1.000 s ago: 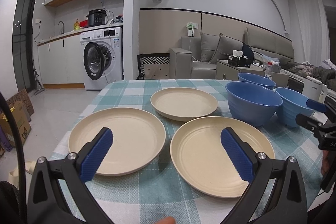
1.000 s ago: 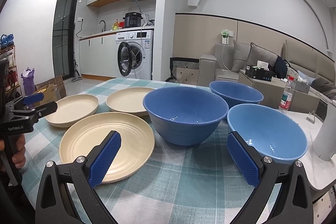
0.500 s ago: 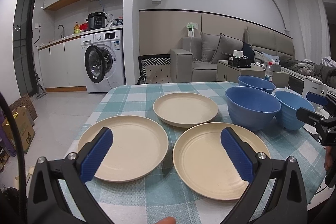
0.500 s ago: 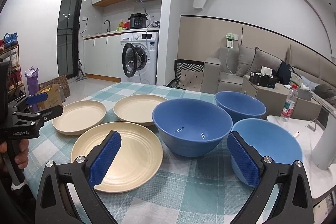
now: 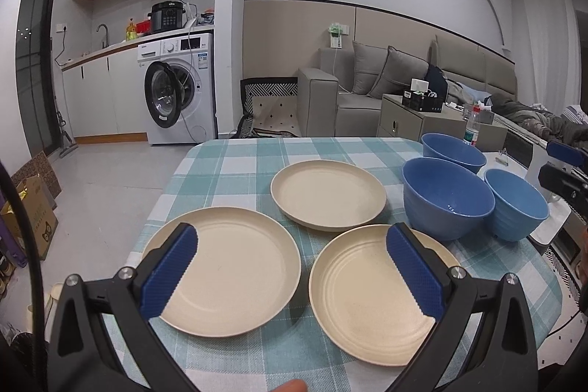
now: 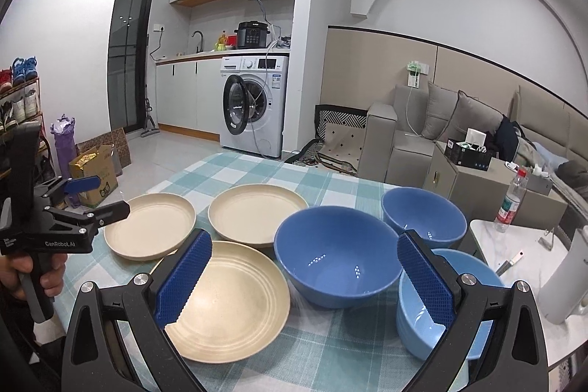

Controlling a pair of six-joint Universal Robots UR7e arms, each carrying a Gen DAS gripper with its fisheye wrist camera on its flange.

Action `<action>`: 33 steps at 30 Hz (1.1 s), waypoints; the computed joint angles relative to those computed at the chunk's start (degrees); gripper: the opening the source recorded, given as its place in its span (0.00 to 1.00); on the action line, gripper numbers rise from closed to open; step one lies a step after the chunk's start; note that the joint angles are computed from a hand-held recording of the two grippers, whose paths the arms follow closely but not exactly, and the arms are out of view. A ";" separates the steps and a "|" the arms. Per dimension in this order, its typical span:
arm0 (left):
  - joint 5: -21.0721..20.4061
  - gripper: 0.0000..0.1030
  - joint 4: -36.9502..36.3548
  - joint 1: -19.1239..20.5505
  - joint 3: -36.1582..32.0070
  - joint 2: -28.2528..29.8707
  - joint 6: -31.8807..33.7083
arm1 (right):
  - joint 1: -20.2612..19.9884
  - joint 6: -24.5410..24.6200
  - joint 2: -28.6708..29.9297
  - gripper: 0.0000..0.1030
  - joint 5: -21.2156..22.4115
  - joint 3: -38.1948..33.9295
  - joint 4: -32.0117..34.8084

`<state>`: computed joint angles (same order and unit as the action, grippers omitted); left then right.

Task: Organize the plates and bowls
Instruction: 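Move the left gripper toward one cream plate while the right gripper approaches another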

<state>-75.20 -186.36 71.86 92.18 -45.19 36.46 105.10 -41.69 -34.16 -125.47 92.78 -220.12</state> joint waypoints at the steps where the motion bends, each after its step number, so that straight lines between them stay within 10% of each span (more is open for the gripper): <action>1: -0.03 1.00 0.88 -0.08 -0.44 -0.02 -0.21 | 0.16 0.59 -0.30 1.00 -0.08 -0.35 1.40; 33: 4.78 1.00 18.94 -0.31 -20.52 7.86 -4.35 | -0.53 11.95 3.24 1.00 -1.02 -26.07 39.15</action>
<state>-70.43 -167.42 71.55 71.66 -37.33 32.11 104.57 -29.74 -30.92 -126.50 66.71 -180.97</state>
